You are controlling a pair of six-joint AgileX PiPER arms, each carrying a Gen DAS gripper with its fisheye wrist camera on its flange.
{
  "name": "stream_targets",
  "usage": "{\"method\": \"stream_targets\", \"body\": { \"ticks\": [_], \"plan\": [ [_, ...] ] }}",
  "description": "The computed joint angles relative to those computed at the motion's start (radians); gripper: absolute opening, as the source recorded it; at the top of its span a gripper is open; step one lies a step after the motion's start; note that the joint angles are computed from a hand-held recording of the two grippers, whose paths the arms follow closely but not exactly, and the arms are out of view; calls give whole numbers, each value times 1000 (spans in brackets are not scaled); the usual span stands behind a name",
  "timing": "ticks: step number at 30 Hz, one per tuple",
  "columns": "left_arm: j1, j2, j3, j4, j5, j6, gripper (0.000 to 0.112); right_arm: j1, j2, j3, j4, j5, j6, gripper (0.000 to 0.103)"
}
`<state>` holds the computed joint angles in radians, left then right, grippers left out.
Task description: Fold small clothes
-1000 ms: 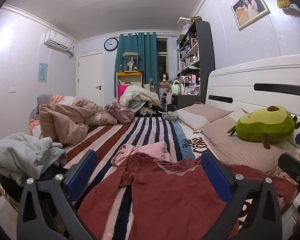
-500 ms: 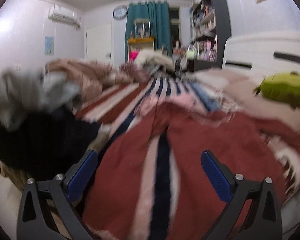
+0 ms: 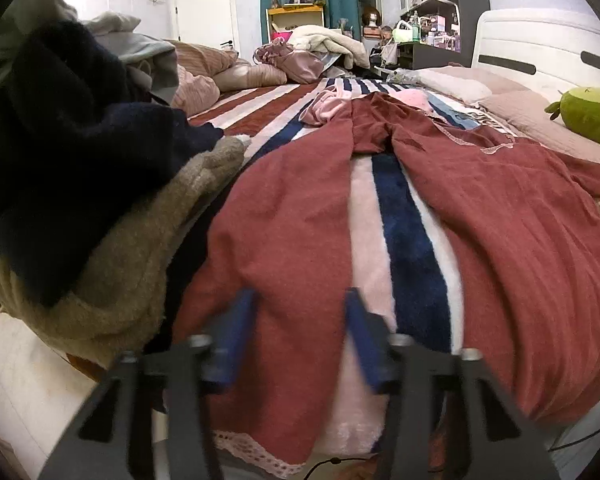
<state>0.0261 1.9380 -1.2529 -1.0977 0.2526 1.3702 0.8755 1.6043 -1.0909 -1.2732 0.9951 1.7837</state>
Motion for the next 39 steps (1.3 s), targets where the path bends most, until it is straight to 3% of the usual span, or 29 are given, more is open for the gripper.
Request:
{"method": "stream_targets", "body": {
  "ticks": [2, 4, 7, 14, 17, 20, 25, 28, 30, 32, 34, 36, 39],
  "plan": [
    [-5, 5, -22, 99, -6, -99, 6, -1, 1, -1, 1, -3, 2, 103],
    [1, -5, -32, 130, 11, -133, 4, -6, -2, 5, -2, -18, 12, 103],
    [19, -58, -16, 57, 59, -71, 4, -14, -13, 23, -16, -37, 31, 103],
    [6, -221, -43, -6, 278, -69, 3, -39, -88, 144, -75, -83, 144, 103],
    [-38, -243, -109, -18, 442, -130, 3, -51, -154, 233, -90, -97, 204, 103],
    [-106, -190, -196, -8, 615, -217, 3, -46, -220, 306, -72, -72, 220, 103],
    [-259, -90, -228, 52, 668, -309, 4, -30, -341, 413, 7, -9, 197, 103],
    [-282, -35, -246, 63, 735, -342, 18, -51, -409, 471, 45, -64, 180, 103],
    [-267, -61, -217, 61, 727, -311, 41, -57, -427, 490, 55, -104, 177, 103],
    [-253, -95, -187, 57, 700, -276, 49, -78, -423, 496, 38, -190, 182, 102],
    [-221, -130, -171, 57, 669, -256, 55, -97, -402, 487, 18, -264, 195, 90],
    [-199, -151, -155, 60, 619, -246, 64, -136, -355, 461, -10, -362, 215, 69],
    [-147, -186, -129, 62, 544, -207, 79, -173, -272, 411, -78, -506, 266, 68]
  ]
}}
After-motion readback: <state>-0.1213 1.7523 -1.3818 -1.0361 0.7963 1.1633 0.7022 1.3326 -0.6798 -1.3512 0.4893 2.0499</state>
